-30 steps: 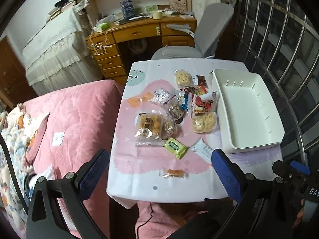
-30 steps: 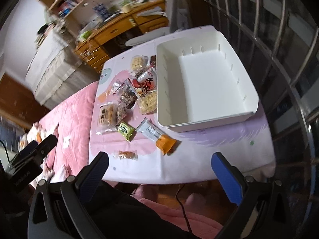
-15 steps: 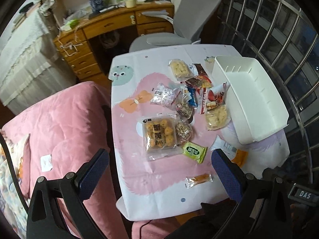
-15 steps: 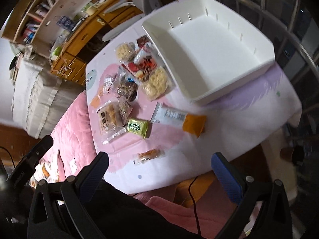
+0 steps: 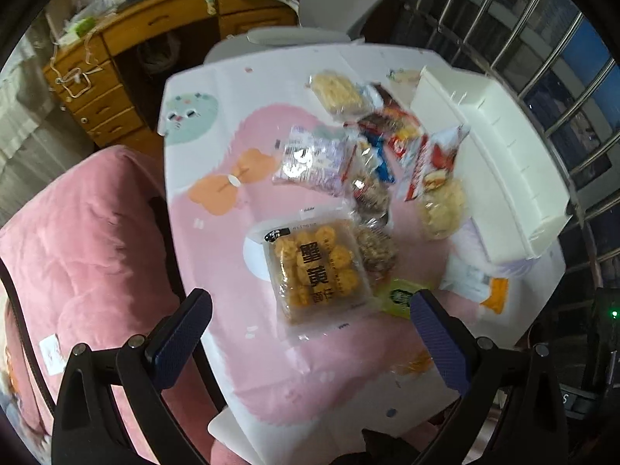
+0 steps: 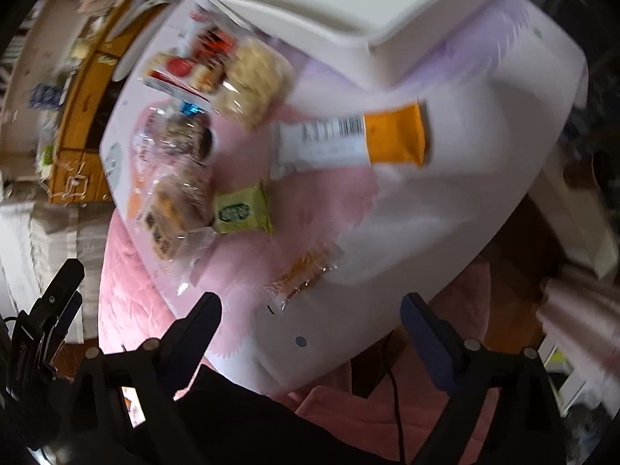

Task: Organize snacks
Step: 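Grasp the yellow crab-roe cake bag with left tool while right tool grasps small orange bag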

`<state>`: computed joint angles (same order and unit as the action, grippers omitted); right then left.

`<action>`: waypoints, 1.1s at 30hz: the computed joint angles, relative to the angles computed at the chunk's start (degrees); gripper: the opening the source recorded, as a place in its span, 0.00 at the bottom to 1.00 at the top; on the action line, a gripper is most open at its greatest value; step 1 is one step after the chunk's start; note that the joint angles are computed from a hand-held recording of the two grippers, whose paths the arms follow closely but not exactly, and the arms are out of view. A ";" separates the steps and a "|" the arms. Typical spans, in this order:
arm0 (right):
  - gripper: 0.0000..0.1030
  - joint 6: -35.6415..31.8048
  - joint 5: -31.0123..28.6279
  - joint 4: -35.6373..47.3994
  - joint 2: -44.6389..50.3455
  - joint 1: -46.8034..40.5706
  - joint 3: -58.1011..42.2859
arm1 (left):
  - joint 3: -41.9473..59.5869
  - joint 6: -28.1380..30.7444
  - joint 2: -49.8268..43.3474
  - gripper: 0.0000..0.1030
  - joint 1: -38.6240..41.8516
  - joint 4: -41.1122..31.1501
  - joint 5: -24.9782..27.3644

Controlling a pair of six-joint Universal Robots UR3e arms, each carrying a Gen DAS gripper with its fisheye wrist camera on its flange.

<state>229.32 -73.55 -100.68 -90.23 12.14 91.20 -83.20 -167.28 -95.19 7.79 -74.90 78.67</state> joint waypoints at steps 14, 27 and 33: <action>0.59 20.00 -3.06 -14.13 9.18 8.34 5.06 | 2.97 3.98 -15.72 0.99 2.29 2.76 -4.70; 0.29 21.07 -6.66 -13.75 11.36 9.96 2.50 | 9.44 2.90 -22.53 0.85 -2.39 2.25 -2.29; 0.21 18.84 -4.47 -16.63 8.85 8.54 6.20 | 10.55 1.50 -22.60 0.75 -3.61 2.08 -1.00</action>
<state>248.16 -78.02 -117.31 -81.39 20.68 97.41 -72.64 -165.78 -117.79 4.18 -72.82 77.66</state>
